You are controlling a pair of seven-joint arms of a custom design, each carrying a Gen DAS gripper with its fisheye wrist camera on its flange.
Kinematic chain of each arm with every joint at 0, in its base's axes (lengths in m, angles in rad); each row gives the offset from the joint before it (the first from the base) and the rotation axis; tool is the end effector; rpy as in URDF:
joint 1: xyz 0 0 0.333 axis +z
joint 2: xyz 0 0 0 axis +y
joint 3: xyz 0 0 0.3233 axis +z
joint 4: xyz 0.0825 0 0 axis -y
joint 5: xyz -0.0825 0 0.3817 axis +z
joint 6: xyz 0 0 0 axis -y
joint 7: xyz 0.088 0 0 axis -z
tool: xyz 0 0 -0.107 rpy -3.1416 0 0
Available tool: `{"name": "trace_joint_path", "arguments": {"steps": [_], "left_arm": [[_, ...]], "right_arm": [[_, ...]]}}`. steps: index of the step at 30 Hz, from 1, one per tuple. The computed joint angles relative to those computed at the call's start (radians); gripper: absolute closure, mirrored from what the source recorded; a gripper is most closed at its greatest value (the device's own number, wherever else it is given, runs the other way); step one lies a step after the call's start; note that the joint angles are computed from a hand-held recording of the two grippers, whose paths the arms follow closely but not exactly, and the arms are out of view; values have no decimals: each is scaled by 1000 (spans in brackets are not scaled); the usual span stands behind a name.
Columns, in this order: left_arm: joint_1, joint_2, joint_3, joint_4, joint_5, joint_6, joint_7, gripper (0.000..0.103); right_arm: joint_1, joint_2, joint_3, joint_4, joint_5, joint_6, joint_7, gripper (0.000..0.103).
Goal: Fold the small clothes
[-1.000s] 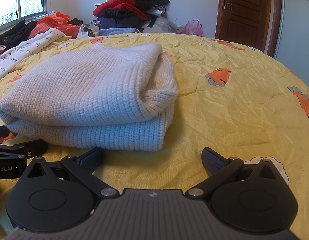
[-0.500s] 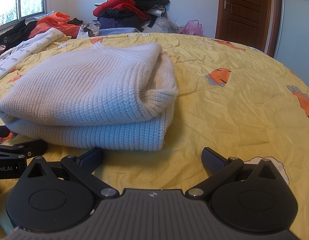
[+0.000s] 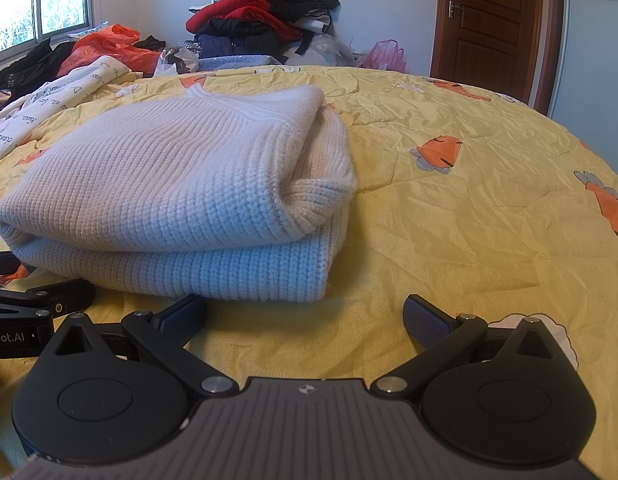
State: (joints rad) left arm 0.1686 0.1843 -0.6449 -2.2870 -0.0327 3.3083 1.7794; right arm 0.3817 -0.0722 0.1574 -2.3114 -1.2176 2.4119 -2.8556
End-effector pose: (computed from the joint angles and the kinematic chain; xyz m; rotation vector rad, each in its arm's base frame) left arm 0.5211 -0.2511 0.4018 -1.1826 2.2161 -1.0187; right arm 0.4462 0.2613 0.4019 -1.3526 2.0869 -0.9855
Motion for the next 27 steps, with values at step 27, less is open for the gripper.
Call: {"name": "trace_joint_path", "arguments": {"steps": [27], "left_arm": [[52, 1, -50, -2, -3, -6, 10, 0]], "right_arm": [[-1, -2, 0, -2, 1, 3, -3, 1]]}}
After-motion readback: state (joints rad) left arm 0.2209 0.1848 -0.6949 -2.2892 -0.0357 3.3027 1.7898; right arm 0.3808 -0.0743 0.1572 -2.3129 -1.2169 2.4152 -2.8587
